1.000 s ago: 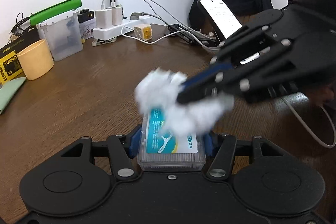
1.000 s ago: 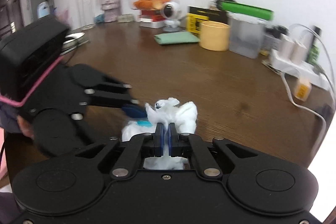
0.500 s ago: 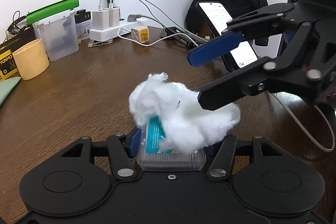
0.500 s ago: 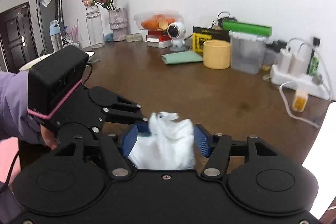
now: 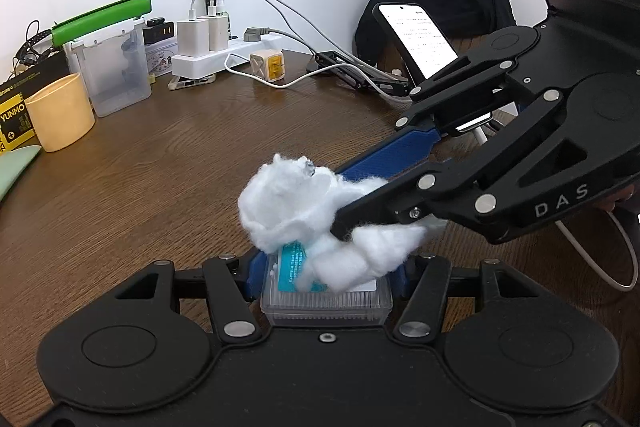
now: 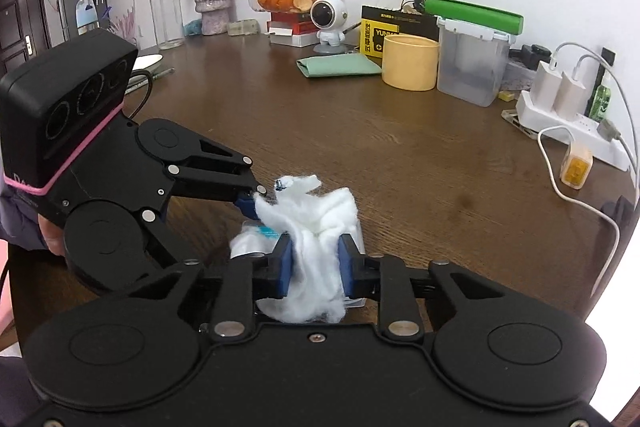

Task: Clean container
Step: 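Rub the cotton wad along the box edge with the right gripper, then roll the floss box with the left gripper while the right gripper wipes its side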

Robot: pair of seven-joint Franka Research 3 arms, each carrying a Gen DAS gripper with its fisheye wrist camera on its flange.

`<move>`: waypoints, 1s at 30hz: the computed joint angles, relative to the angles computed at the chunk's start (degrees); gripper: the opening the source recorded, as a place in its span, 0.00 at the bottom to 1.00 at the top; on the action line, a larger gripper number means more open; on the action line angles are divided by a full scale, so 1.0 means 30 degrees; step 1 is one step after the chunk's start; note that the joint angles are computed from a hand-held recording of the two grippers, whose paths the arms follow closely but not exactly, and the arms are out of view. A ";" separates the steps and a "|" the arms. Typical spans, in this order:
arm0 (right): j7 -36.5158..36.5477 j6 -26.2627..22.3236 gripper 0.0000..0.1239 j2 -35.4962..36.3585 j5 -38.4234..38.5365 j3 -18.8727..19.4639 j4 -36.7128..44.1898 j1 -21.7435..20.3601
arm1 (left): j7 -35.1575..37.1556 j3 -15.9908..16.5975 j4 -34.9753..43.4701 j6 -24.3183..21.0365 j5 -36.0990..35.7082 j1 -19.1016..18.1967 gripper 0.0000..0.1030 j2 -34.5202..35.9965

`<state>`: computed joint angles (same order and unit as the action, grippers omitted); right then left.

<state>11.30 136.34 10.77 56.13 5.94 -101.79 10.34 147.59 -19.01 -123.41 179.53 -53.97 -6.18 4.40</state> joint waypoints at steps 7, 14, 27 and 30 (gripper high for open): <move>0.0102 0.0070 0.12 -0.0124 -0.0178 -0.0038 -0.0026 -0.0045 | -0.0160 -0.0023 -0.0003 0.0023 0.0184 0.0034 0.55 0.0018; -0.3296 0.1442 0.10 -0.0762 -0.0099 0.0102 -0.0921 0.0272 | -0.4064 0.0604 -0.0443 0.0469 0.3480 -0.0450 0.55 -0.0014; -1.7157 0.4476 0.10 -0.0291 0.4660 0.0022 -0.1349 0.0318 | -0.7391 -0.1192 -0.0411 0.0891 0.6965 0.1638 0.55 0.0430; -1.6119 0.4331 0.09 0.0059 0.3998 0.0085 -0.0991 0.0078 | -0.7764 -0.1467 -0.0480 0.0981 0.7387 0.1931 0.55 0.0441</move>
<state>-37.06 149.34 10.94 68.13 6.19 -104.77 10.58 124.30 -23.42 -124.85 182.48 -31.81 -0.38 5.72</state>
